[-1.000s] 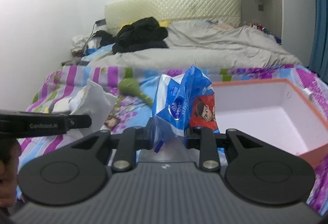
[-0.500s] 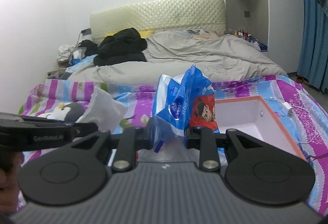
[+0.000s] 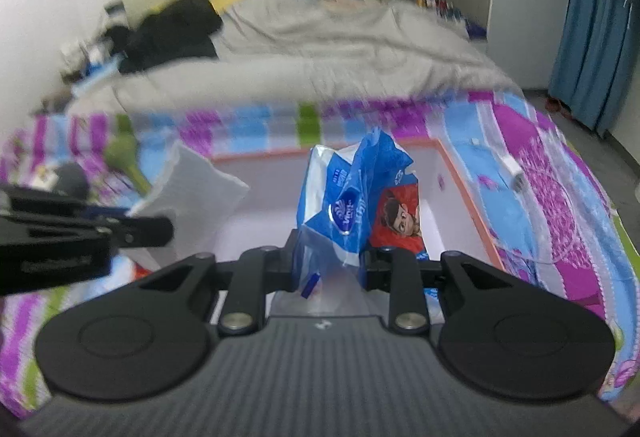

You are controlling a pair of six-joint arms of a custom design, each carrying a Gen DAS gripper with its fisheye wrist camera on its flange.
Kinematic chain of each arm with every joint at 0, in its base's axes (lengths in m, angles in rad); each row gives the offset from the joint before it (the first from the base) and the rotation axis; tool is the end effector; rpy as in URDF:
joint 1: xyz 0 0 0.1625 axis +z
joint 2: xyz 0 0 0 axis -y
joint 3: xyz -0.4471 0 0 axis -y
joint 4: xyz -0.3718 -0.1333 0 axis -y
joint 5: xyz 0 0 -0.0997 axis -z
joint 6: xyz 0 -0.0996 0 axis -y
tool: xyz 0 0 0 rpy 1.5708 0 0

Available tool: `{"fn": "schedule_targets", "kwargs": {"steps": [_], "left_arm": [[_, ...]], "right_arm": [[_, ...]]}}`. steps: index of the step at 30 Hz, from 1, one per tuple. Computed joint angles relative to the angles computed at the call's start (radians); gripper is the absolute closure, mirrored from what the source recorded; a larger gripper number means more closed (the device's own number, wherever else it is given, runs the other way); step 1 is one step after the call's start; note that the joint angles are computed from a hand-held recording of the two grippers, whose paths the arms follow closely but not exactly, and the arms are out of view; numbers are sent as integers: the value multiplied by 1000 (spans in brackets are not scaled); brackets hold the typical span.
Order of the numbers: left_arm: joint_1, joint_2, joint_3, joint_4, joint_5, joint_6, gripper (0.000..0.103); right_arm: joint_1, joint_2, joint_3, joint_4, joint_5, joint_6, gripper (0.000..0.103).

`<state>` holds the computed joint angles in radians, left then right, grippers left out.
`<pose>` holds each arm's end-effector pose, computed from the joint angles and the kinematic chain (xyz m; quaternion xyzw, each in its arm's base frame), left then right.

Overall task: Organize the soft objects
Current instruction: 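Carry the towel and wipes pack with both tools over the pink box, then open both tools to drop the towel and wipes pack into the box, then withdraw both tools from the box back toward the bed items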

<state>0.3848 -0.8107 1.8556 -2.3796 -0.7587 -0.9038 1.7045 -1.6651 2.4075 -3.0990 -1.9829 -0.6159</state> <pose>-0.4563 -0.4066 0.0750 0.1744 0.8967 -0.2849 0.2905 0.1415 -0.3512 0.3623 0.2581 -0.8702 0.3188 0.2730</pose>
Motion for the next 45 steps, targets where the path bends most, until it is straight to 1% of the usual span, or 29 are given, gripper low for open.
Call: {"fn": "schedule_targets", "kwargs": {"steps": [4, 8, 12, 16, 17, 18, 20, 23, 25, 28, 29, 31, 33, 36, 39, 41, 45], "left_arm": [[50, 40, -52, 47, -24, 4, 88], [90, 61, -78, 44, -61, 12, 88], [114, 82, -93, 47, -88, 36, 88], [126, 93, -81, 1, -101, 57, 88], [127, 93, -77, -12, -104, 68, 86], [127, 95, -75, -21, -106, 82, 77], [120, 92, -61, -49, -93, 92, 71], [109, 75, -36, -72, -74, 90, 71], [95, 57, -14, -84, -58, 78, 71], [62, 20, 30, -95, -3, 57, 71], [49, 5, 48, -106, 12, 54, 71], [20, -26, 85, -118, 47, 37, 71], [-13, -58, 118, -104, 87, 2, 71], [-66, -109, 167, -67, 131, -56, 71], [-122, -167, 215, 3, 164, -150, 71], [-161, -207, 248, 44, 174, -214, 71], [-243, -298, 313, 141, 180, -347, 71]], "right_arm": [[-53, 50, -28, 29, -39, -6, 74], [-92, 84, -42, 38, -58, -27, 74], [-120, 95, -64, 108, -51, 5, 74], [-129, 115, -84, 133, -58, 26, 71], [-132, 117, -88, 136, -56, 31, 70], [-132, 117, -89, 137, -54, 34, 67], [-138, 115, -94, 145, -52, 60, 58], [-137, 110, -93, 142, -58, 66, 54], [-130, 102, -85, 129, -62, 61, 54], [-118, 74, -67, 109, -46, 55, 54], [-111, 65, -57, 92, -42, 47, 54], [-89, 44, -21, 18, -36, 19, 54], [-66, 22, 5, -22, -30, 2, 54], [-35, -26, 39, -39, -9, 8, 54], [16, -65, 75, -63, -17, 0, 54], [53, -95, 97, -67, -26, 11, 54], [125, -161, 144, -55, -31, 64, 54]]}}
